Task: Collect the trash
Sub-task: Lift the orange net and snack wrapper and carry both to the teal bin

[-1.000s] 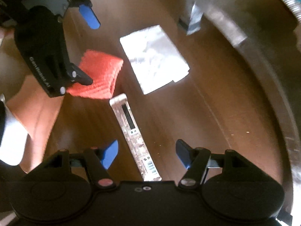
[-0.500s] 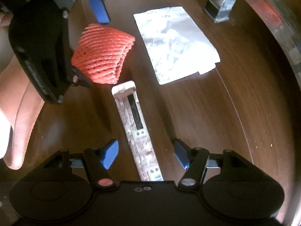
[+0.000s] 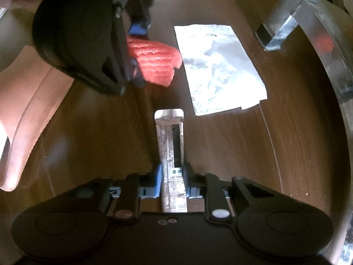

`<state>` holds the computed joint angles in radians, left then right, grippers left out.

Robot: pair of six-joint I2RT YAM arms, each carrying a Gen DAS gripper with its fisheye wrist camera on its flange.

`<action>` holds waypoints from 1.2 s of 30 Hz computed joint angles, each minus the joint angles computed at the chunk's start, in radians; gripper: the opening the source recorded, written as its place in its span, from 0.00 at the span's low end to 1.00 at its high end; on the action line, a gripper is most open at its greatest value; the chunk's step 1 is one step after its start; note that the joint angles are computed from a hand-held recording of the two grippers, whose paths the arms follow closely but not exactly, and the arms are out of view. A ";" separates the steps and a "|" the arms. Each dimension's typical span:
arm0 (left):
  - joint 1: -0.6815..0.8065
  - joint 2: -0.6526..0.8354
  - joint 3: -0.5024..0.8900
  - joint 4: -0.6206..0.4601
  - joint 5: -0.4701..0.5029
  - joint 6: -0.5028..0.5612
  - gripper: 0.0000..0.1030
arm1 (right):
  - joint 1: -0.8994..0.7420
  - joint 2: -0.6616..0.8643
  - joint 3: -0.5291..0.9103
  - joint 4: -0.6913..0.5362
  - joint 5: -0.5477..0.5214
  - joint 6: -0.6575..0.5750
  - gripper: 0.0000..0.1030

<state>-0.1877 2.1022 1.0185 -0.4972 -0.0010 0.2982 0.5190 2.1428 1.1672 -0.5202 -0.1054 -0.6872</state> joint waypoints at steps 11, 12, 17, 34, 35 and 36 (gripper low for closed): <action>-0.001 -0.192 0.129 -0.217 0.074 0.012 0.21 | -0.113 -0.247 0.032 -0.199 -0.007 0.171 0.16; 0.001 -0.208 0.157 -0.245 0.078 0.027 0.21 | -0.121 -0.281 0.041 -0.225 -0.005 0.181 0.16; -0.055 -0.298 0.316 -0.409 0.074 0.039 0.21 | -0.162 -0.384 0.146 -0.332 0.007 0.232 0.16; -0.339 -0.296 1.165 -0.958 -0.080 -0.183 0.21 | -0.379 -0.697 0.581 -0.723 -0.108 0.365 0.16; -0.366 -0.272 1.254 -1.007 -0.094 -0.208 0.21 | -0.385 -0.716 0.595 -0.735 -0.107 0.370 0.16; -0.388 -0.259 1.316 -1.039 -0.106 -0.226 0.21 | -0.405 -0.731 0.623 -0.759 -0.117 0.365 0.16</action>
